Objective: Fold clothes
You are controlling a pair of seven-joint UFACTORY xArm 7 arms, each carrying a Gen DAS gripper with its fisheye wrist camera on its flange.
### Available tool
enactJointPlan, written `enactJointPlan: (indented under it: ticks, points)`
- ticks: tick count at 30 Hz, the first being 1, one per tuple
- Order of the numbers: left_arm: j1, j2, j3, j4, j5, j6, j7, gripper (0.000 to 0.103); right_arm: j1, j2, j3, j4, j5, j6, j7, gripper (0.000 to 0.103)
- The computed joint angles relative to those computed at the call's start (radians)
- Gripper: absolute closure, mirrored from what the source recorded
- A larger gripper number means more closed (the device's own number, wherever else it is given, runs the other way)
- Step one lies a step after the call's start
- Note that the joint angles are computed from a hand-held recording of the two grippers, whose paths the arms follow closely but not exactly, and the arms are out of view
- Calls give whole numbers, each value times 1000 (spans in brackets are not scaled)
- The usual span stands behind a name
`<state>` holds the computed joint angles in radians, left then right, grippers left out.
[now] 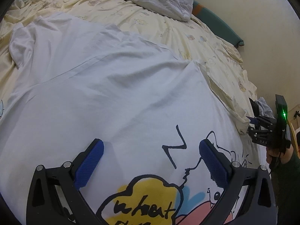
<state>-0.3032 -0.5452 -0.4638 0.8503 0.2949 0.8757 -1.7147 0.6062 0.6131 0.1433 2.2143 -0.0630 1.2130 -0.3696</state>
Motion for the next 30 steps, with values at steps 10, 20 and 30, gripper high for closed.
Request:
enactJointPlan:
  ticks: [10,20,30]
  points:
    - [0,-1,-2,-2,0,0,2,1,-15,51,-11,101,25,145,40,74]
    - [-4,12,-4,8,12,12,3,1,-1,-76,-81,-128,-158,-75,292,101]
    - [-8,3,1,1,8,8,0,1,-99,-274,-56,-303,-177,-185,445,49]
